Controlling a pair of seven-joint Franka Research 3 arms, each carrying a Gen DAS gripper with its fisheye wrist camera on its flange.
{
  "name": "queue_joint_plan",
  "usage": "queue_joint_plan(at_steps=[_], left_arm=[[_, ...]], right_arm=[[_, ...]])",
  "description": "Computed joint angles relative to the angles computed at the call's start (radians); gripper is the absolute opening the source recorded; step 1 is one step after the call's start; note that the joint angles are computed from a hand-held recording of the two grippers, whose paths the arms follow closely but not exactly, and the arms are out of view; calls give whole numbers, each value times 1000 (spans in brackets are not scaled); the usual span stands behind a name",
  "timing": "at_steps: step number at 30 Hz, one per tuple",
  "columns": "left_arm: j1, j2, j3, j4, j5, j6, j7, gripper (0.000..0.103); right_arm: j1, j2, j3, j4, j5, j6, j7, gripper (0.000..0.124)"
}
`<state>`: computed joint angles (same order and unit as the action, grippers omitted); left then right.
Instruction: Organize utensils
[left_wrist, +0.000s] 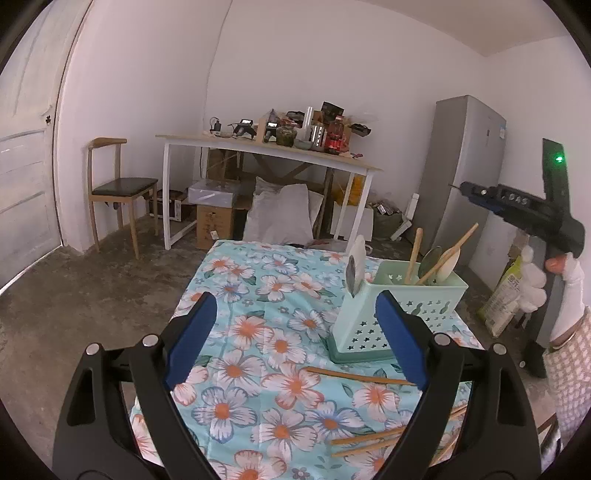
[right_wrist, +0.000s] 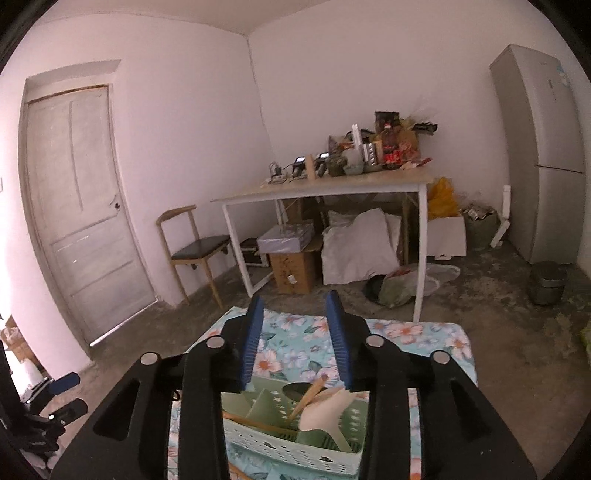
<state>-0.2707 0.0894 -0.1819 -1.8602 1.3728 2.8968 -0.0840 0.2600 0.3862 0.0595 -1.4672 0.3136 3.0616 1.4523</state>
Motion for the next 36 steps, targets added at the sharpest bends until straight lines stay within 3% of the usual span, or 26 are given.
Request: queue_joint_plan(at_steps=[3,6,10,13,16,19,25,28,30,33,36], left_arm=[[-3,1,-3,3,0,1,5,87],[-7,1,-4,5,3,-1,12,89],[-11,5,-6,7,16,6,4,89],[-13,13,-8,10,-15,15,35,90],[-19,21,-8,13,-55,24,79,90],[-29,25,-7,12,-80,25,107,90],[-54,31,-10,11,-112,7,159,90],[-66,37,-14,12,-118,-2,193,90],[-71,44,-17,12,-135,7,225,90],[-81,64,-24,17,-192,41,318,90],[-94,97,-46,25,-309,71,511,90]], right_arm=[[3,-59,-12,-79,13,45,24,36],[-44,-133,44,-186,78,102,-3,36],[-150,-240,174,-341,249,160,-106,38],[-152,-312,182,-446,366,161,-162,41],[-130,-360,159,-526,445,138,-191,42],[-95,-395,105,-617,315,118,-33,43],[-34,-423,32,-714,291,67,54,43],[-4,-426,2,-739,364,39,23,43],[-6,-422,-2,-749,325,20,70,43],[-12,-416,-12,-754,299,-17,107,43],[-12,-411,-20,-759,359,-37,80,43]])
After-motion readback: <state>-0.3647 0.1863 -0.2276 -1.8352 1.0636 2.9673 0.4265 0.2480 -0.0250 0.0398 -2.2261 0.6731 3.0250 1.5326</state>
